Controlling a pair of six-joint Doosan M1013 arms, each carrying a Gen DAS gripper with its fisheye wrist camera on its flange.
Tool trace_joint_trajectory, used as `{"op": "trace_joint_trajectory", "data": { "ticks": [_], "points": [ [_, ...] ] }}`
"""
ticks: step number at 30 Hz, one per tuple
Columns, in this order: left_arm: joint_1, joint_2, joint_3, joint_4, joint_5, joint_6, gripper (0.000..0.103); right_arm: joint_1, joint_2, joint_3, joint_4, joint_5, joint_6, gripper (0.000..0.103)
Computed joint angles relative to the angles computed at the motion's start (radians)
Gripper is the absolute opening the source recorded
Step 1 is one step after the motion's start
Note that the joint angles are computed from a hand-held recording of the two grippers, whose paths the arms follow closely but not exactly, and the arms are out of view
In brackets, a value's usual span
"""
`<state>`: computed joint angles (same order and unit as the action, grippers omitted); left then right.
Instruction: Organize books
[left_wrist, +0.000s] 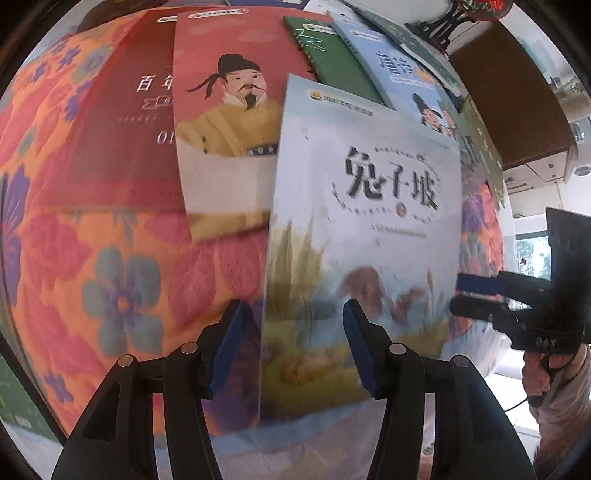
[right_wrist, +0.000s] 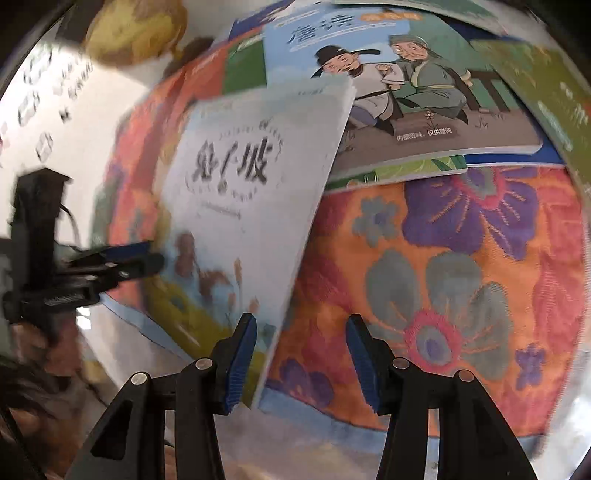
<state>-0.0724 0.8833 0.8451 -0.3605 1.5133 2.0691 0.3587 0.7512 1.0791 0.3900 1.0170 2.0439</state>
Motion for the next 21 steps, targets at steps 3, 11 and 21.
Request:
{"op": "trace_joint_trajectory", "data": {
  "ticks": [3, 11, 21],
  "points": [
    [-0.006, 0.009, -0.016, 0.003, 0.006, 0.025, 0.052, 0.008, 0.003, -0.001, -0.008, -0.022, -0.043, 0.051],
    [-0.015, 0.009, -0.008, -0.008, -0.003, 0.065, 0.059, -0.019, 0.007, 0.025, 0.127, -0.102, -0.112, 0.052],
    [-0.021, 0.019, -0.031, 0.013, -0.005, 0.081, 0.059, -0.032, 0.009, 0.032, 0.206, -0.104, -0.162, 0.052]
  ]
}}
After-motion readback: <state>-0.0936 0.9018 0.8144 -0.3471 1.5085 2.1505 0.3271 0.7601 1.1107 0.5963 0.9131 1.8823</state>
